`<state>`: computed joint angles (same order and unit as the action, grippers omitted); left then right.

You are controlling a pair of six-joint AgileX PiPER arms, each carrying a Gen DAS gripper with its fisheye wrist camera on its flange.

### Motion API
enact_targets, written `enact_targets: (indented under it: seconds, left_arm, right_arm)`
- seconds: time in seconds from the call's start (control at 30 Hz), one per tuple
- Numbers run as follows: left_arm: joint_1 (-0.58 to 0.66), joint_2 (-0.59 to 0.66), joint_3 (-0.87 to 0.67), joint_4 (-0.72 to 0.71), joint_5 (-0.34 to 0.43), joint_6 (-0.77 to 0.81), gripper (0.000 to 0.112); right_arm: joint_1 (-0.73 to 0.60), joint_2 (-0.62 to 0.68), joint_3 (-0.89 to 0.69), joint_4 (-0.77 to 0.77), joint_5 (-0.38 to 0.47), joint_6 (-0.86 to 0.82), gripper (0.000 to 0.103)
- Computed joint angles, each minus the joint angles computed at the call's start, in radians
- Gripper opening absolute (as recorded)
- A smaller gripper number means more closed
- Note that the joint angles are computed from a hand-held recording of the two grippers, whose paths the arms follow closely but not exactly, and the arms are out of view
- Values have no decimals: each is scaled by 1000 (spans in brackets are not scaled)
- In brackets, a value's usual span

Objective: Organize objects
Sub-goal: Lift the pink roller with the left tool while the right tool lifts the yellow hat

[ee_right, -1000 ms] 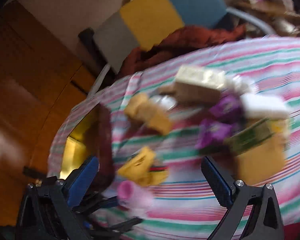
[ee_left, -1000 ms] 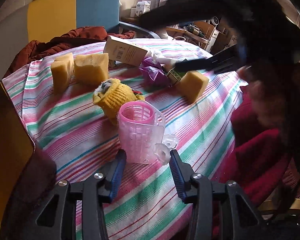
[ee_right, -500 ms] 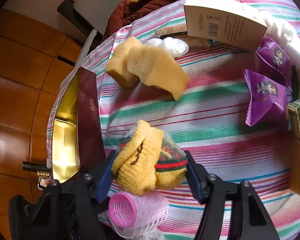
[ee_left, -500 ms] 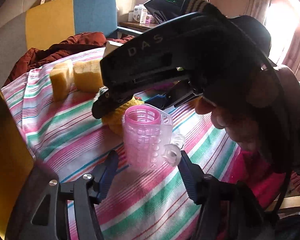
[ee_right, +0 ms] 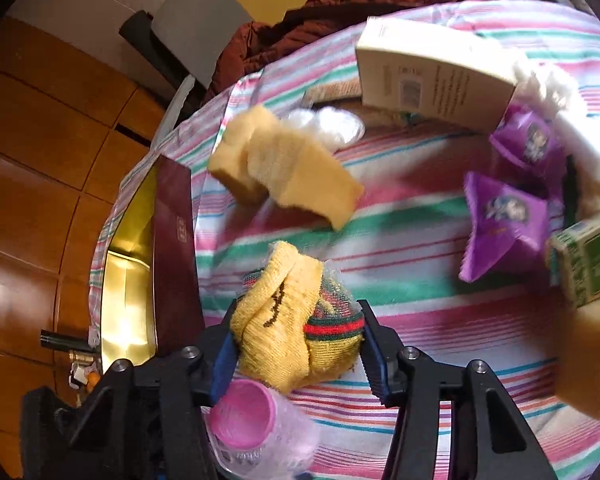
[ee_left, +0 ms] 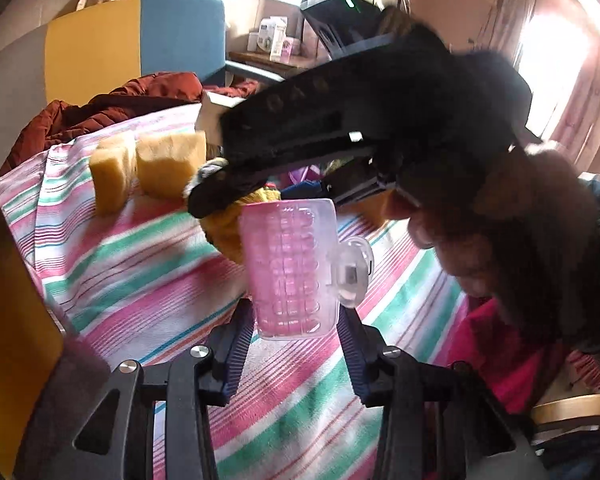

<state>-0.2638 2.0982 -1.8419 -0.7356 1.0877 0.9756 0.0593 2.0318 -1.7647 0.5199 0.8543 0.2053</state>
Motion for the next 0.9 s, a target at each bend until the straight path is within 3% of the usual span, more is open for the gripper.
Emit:
enact_targets:
  seconds: [0.13,0.2,0.37,0.47,0.73,0.9]
  left_arm:
    - [-10,47,-74,39,33,-60,44]
    - [-24,57,-85,64,44,-90,55]
    - [-37,69,-100,88,60,-146,64]
    - [-33,92,-141,75,81,-192,82]
    - [-93,153,-238,127,75,-269,82]
    - [-114,113,-161,150,47,-276,80]
  right_arm:
    - [0,4,-22,-37,20,22,54]
    - [2,-4,-12,-28,18,11,53]
    - [12,3,-7,-56,14,34,53]
    - [1,-2,29,-20,-16,20,53]
    - [-39,-10,91,107,-51,-81,53]
    - [-56,-7,110,164,-55,-143,53]
